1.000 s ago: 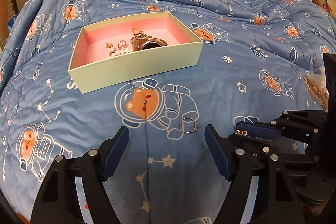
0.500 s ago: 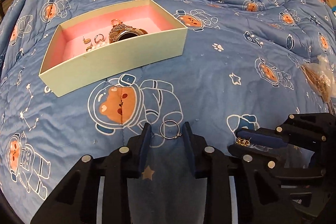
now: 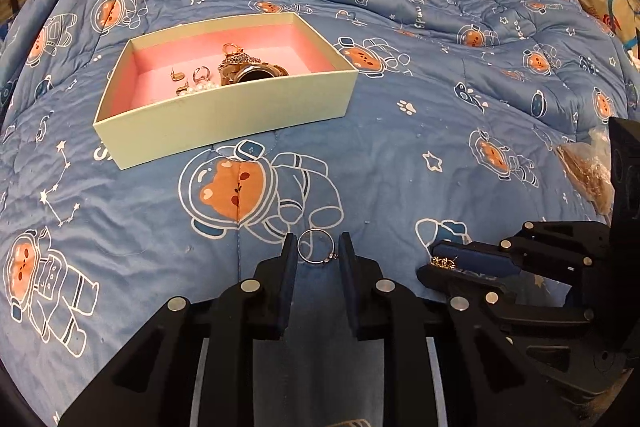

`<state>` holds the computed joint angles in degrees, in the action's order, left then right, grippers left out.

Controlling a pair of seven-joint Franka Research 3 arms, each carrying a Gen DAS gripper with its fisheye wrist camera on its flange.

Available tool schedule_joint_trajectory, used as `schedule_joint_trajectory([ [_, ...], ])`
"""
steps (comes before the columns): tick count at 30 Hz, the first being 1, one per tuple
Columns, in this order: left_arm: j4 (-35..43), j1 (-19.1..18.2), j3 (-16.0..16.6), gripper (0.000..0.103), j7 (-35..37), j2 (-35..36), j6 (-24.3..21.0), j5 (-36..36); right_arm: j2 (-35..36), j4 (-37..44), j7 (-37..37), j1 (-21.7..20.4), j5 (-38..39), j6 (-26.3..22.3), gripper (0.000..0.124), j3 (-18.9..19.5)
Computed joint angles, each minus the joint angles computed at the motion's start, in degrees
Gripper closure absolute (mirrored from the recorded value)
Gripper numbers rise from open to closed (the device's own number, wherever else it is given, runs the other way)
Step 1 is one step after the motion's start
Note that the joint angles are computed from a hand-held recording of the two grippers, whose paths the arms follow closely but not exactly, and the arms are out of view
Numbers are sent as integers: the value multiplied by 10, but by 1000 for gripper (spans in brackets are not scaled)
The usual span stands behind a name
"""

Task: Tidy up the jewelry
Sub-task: 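Carry the star earring and silver ring over the pink box with both grippers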

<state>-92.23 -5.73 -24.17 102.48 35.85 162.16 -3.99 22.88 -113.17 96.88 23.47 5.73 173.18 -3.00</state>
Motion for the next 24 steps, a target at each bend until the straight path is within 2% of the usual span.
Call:
schedule_joint_trajectory([
  [5,-44,35,-29,82,12,-29,29,-31,-7,4,-29,-31,29,-6,107,36],
  [7,-58,43,-33,82,13,-41,37,-38,-10,6,-35,-28,30,-5,107,34],
  [12,-74,53,-34,82,15,-63,49,-46,-11,22,-79,-56,66,-4,107,67],
  [19,-46,54,-28,82,26,-64,44,-40,7,79,-144,-81,106,-19,107,93],
  [24,7,49,-19,82,30,-42,17,-39,28,141,-191,-100,135,-46,107,107],
])
